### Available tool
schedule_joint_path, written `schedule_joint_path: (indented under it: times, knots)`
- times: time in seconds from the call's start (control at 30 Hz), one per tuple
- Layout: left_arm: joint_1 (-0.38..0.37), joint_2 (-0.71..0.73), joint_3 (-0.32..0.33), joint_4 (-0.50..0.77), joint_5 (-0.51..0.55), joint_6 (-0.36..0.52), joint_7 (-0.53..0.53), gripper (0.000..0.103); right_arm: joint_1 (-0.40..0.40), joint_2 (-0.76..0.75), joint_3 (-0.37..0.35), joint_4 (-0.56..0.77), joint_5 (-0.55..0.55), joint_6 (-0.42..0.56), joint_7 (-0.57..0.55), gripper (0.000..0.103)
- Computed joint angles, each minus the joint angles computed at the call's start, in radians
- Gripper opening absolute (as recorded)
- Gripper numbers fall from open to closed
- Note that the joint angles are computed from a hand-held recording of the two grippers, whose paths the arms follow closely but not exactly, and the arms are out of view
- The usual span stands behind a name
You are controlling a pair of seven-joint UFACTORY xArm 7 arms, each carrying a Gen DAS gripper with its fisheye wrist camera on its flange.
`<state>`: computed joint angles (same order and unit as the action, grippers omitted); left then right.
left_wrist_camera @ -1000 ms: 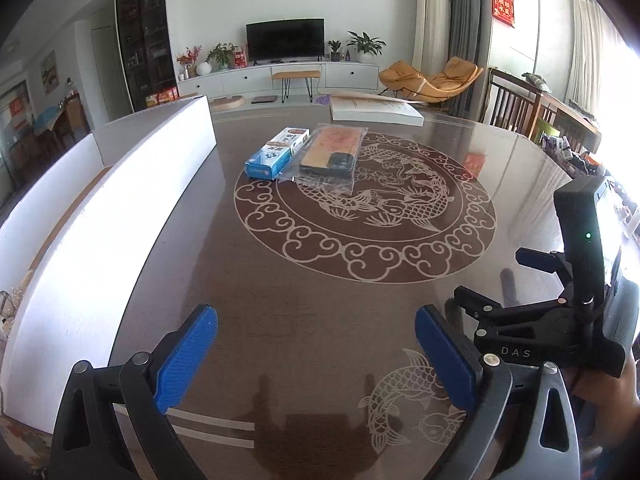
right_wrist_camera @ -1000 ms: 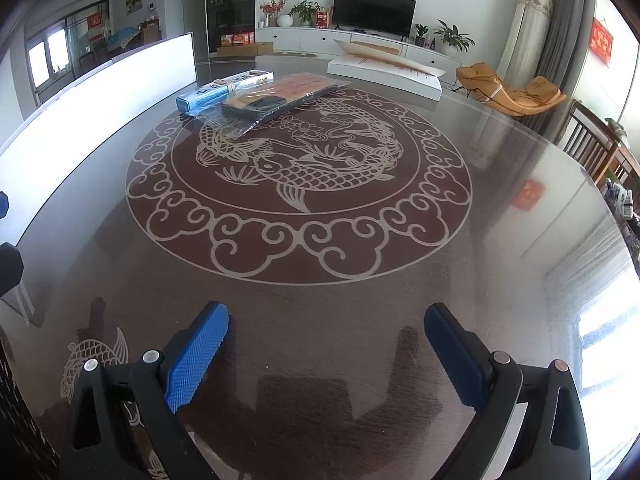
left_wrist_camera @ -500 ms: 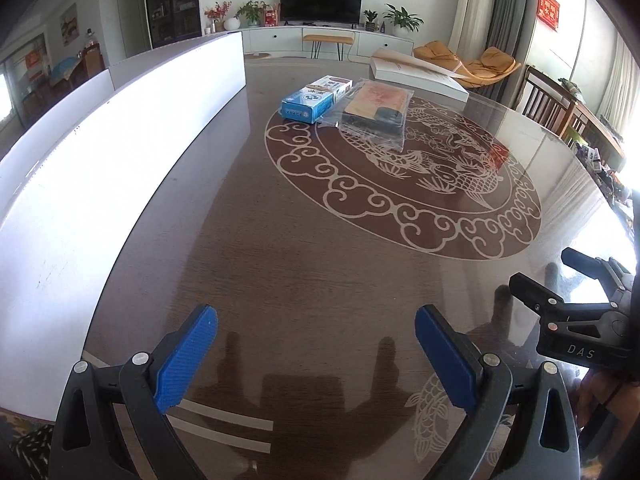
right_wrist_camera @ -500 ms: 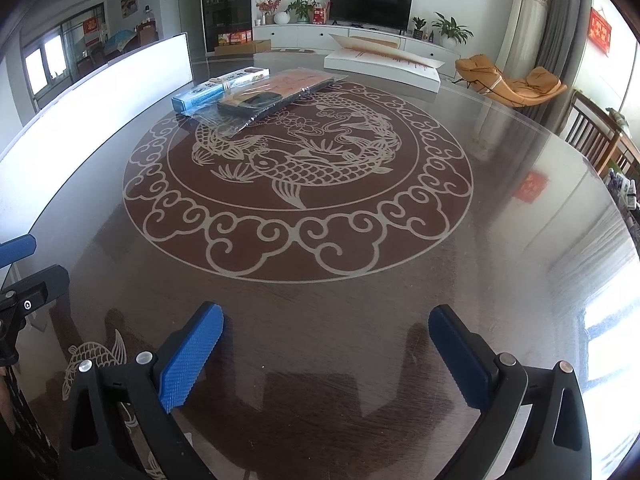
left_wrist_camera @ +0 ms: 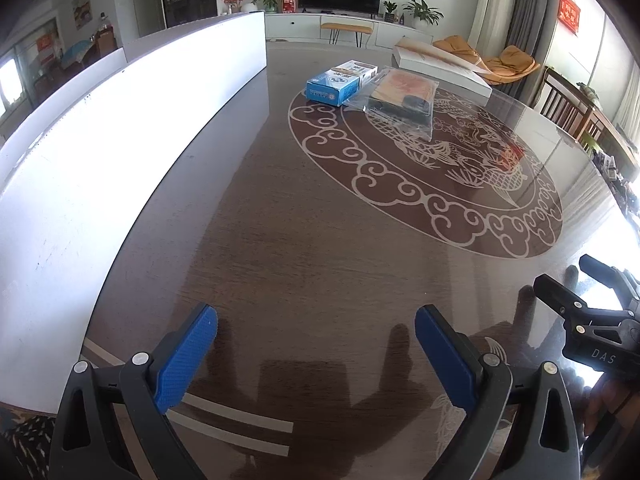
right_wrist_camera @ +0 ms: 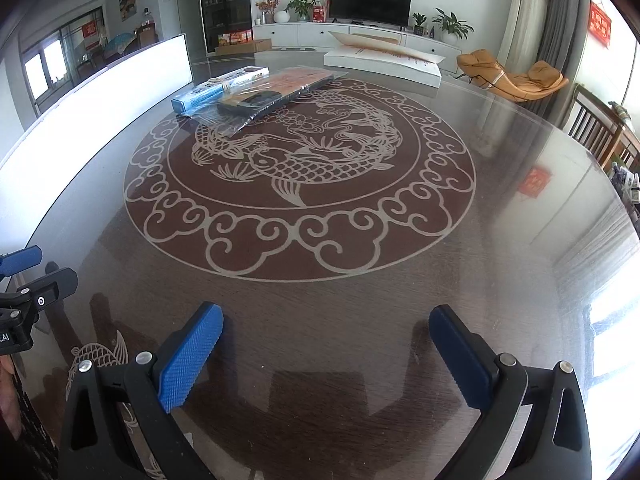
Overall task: Organize objects
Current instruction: 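Grasp the orange phone case in its plastic bag with the right tool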
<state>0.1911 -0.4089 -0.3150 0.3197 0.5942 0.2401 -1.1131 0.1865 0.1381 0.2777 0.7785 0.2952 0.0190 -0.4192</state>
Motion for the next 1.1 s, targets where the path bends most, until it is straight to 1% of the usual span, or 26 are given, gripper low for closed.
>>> schedule_joint_path:
  times: [0.2, 0.3, 0.47, 0.63, 0.93, 1.1]
  knots:
    - [-0.004, 0.01, 0.016, -0.003, -0.015, -0.003, 0.003, 0.101, -0.006, 0.001, 0.007, 0.001, 0.011, 0.001, -0.009, 0.103]
    - [0.0, 0.01, 0.012, -0.002, -0.012, 0.0, 0.0, 0.101, -0.014, 0.002, 0.016, 0.001, 0.026, 0.003, -0.022, 0.103]
    - [0.0, 0.017, 0.002, 0.009, 0.009, 0.023, -0.009, 0.101, -0.013, 0.003, 0.016, 0.003, 0.035, 0.004, -0.029, 0.103]
    - [-0.01, 0.024, 0.006, 0.018, 0.035, 0.043, -0.024, 0.101, -0.01, 0.003, 0.014, 0.003, 0.036, 0.003, -0.03, 0.103]
    - [-0.036, 0.028, 0.038, 0.024, 0.057, 0.068, -0.042, 0.101, -0.009, 0.003, 0.013, 0.003, 0.035, 0.003, -0.029, 0.103]
    - [-0.011, 0.008, 0.052, 0.012, 0.057, 0.093, -0.079, 0.101, -0.01, 0.003, 0.013, 0.003, 0.034, 0.002, -0.028, 0.103]
